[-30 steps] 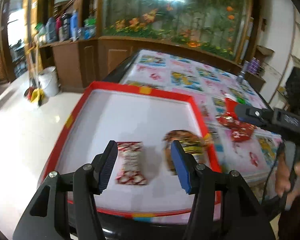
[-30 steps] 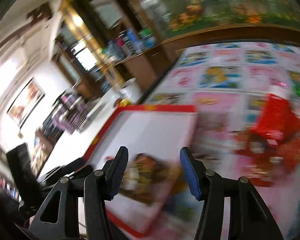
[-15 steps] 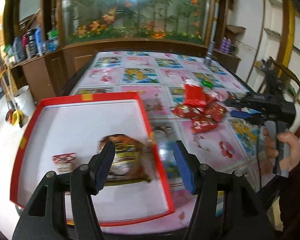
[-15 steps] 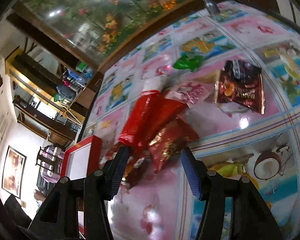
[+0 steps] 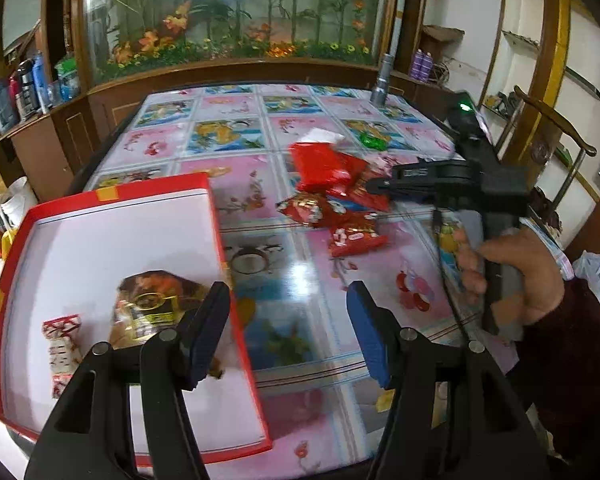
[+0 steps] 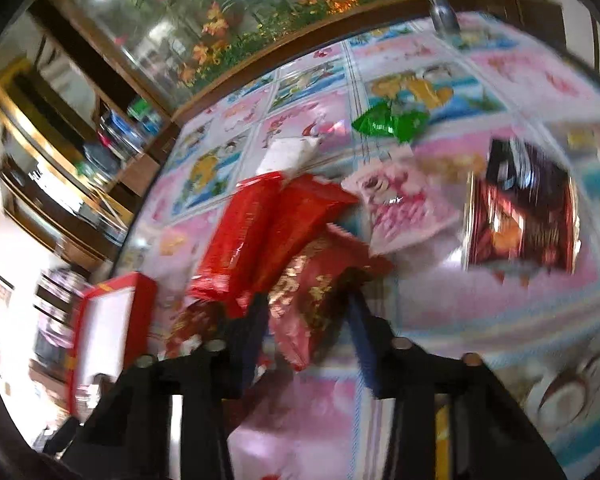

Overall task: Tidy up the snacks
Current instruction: 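Move both tools back to the snack pile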

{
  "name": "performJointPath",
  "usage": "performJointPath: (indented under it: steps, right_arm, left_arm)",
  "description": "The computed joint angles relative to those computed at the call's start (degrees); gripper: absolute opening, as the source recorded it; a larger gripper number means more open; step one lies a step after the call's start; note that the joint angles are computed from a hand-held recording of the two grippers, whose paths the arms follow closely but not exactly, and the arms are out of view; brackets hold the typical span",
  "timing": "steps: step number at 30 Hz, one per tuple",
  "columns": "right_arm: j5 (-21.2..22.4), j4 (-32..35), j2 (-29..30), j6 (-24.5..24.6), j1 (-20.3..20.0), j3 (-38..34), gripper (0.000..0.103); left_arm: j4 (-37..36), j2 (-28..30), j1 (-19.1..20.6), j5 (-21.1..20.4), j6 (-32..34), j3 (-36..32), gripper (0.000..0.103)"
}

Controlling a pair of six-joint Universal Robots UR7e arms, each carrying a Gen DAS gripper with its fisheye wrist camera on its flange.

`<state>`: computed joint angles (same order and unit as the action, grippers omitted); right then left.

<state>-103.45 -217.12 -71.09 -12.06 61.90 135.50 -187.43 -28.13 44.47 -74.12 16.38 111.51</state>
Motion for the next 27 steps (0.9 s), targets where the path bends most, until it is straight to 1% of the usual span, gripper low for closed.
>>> performJointPath:
  steps: [1, 2, 4, 5, 6, 7, 9, 10, 11, 13, 16, 17, 19, 22, 25, 27]
  right_arm:
    - [-2.25, -0.21, 0.76, -1.54, 0.77, -0.99, 0.026]
    - [-3.69, -1.03, 1.46, -3.13, 1.24, -1.63, 0.026]
    - [-4.22, -2.12, 1.97, -4.25, 1.33, -2.08, 0.025]
    - [-5.67, -3.47, 2.64, -5.66, 1.86, -2.27, 0.024]
    - [-7.57, -5.74, 3.79, -8.16, 2.58, -2.51, 0.022]
    - [-7.74, -6.51, 3.86, -9.25, 2.59, -2.16, 0.021]
    - [-5.31, -4.54, 2.04, -8.44, 1.52, -1.27, 0.016]
    - [-3.56, -3.33, 0.84, -7.9, 0.66, -0.67, 0.014]
    - [-0.65, -1.52, -0.95, -7.03, -0.78, 0.27, 0.013]
    - [2.62, 1.44, -3.22, -6.19, -2.54, 0.87, 0.012]
    - [6.88, 4.55, -6.51, -6.52, -5.19, 2.43, 0.01]
    - [8.37, 5.63, -7.7, -6.86, -6.09, 2.99, 0.006]
    - [11.72, 7.69, -10.46, -7.71, -8.44, 4.53, 0.006]
    - [12.99, 9.02, -13.1, -9.53, -10.52, 6.13, 0.006]
    - [16.31, 11.31, -16.26, -11.6, -13.21, 7.81, 0.006]
    - [18.02, 11.3, -17.53, -12.47, -14.31, 8.71, 0.006]
  left_arm:
    - [0.67, 0.2, -0.2, -0.34, -0.14, -0.26, 0.059]
    - [1.42, 0.44, -0.48, -0.75, -0.43, -0.54, 0.059]
    - [3.03, 1.04, -0.91, -1.87, -1.2, -1.38, 0.059]
    - [3.78, 1.39, -1.15, -2.27, -1.67, -1.89, 0.059]
    - [4.53, 1.85, -1.44, -2.49, -2.29, -2.54, 0.059]
    - [5.07, 2.26, -1.67, -2.64, -2.77, -3.11, 0.059]
    - [6.11, 3.28, -2.05, -3.06, -3.61, -4.49, 0.059]
    - [6.87, 3.82, -2.25, -2.98, -4.18, -5.24, 0.059]
    - [7.86, 4.37, -2.39, -3.03, -4.86, -6.09, 0.059]
    - [9.61, 5.68, -2.48, -3.36, -6.28, -7.9, 0.059]
    - [12.72, 7.62, -2.52, -3.85, -7.96, -10.84, 0.059]
    - [13.56, 8.24, -2.52, -4.09, -8.42, -11.69, 0.059]
    - [15.3, 9.45, -2.5, -4.13, -9.52, -13.45, 0.059]
    - [16.39, 10.72, -2.76, -3.41, -10.54, -15.35, 0.059]
    - [16.83, 11.66, -3.21, -2.65, -9.96, -16.72, 0.059]
    - [17.06, 12.38, -3.36, -2.58, -9.48, -17.67, 0.059]
